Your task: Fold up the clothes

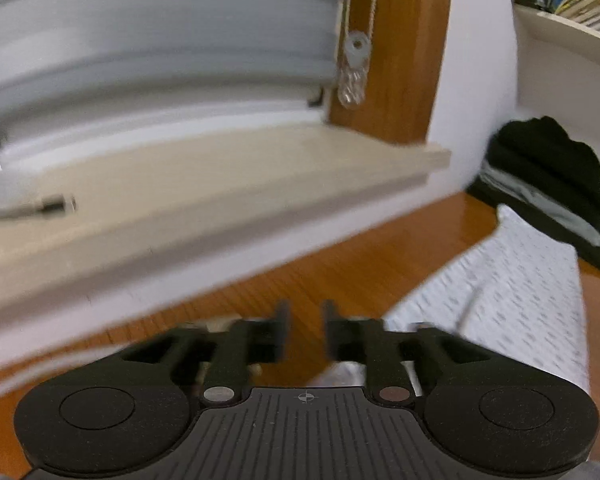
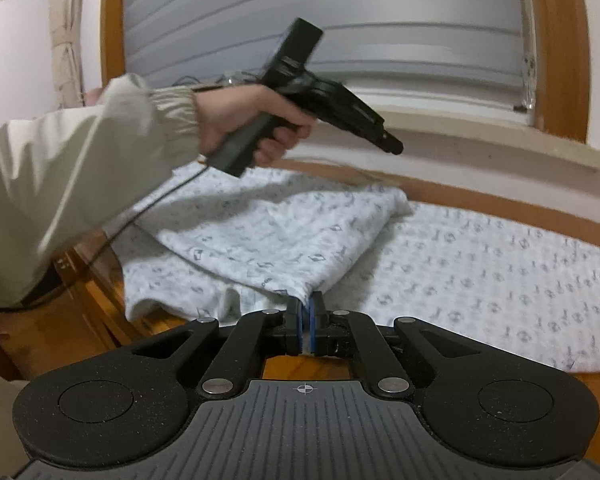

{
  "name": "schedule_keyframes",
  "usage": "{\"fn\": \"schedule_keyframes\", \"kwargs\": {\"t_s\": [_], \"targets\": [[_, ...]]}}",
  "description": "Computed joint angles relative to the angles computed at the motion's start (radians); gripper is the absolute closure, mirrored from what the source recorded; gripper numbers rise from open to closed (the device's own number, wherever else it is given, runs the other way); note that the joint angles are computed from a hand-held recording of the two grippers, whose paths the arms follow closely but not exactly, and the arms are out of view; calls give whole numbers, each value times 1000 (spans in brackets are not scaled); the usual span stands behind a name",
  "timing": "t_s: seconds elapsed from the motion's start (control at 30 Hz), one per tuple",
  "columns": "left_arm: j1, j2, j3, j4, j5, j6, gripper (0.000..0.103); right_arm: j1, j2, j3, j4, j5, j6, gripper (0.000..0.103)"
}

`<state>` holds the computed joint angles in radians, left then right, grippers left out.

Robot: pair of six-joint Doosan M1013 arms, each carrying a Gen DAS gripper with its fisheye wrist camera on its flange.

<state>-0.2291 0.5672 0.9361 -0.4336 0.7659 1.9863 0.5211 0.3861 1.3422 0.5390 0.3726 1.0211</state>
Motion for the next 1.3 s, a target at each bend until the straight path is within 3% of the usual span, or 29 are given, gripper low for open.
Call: {"fn": "schedule_keyframes", "kwargs": {"t_s": [0.13,0.23,0.27,0.3,0.33,0.37,0.5,0.57,0.73,0.97,1.0,1.03,1.07,1.13,1.2,1.3], "targets": [[-9,11,-10,-17,64,86,57,5,3,1,-41,-3,35,99],[-28,26,-33,35,109,76,58,5,5,-1,-52,-2,42,99],[-36,30,-37,61,118,71,65,3,4,0,-45,-1,34,99],[-42,33,-40,84,125,65,91,2,4,0,-33,-1,21,99],[-44,31,-36,99,121,54,99,0,4,0,-15,0,5,99],[-46,19,-17,115,87,30,100,-2,4,1,5,1,-11,99],[-12,-113,193,-26,-251,-51,100,-4,2,7,50,2,-49,99],[4,-168,278,-67,-332,-88,100,-4,1,12,63,1,-63,99],[27,-243,393,180,-323,-357,100,-3,2,18,45,5,-67,100],[30,-290,451,382,-349,-541,102,-3,5,15,35,8,-65,99],[27,-295,456,427,-359,-576,97,-2,6,14,31,8,-62,99],[24,-298,459,428,-375,-573,94,-2,6,13,29,8,-60,99],[23,-300,460,377,-386,-520,86,-1,7,12,26,8,-57,99],[16,-298,450,283,-381,-402,80,-1,8,11,22,8,-53,99],[-7,-281,417,247,-345,-274,71,-2,9,10,22,8,-49,99],[-44,-254,366,258,-253,-121,68,-2,9,8,22,9,-48,99]]}}
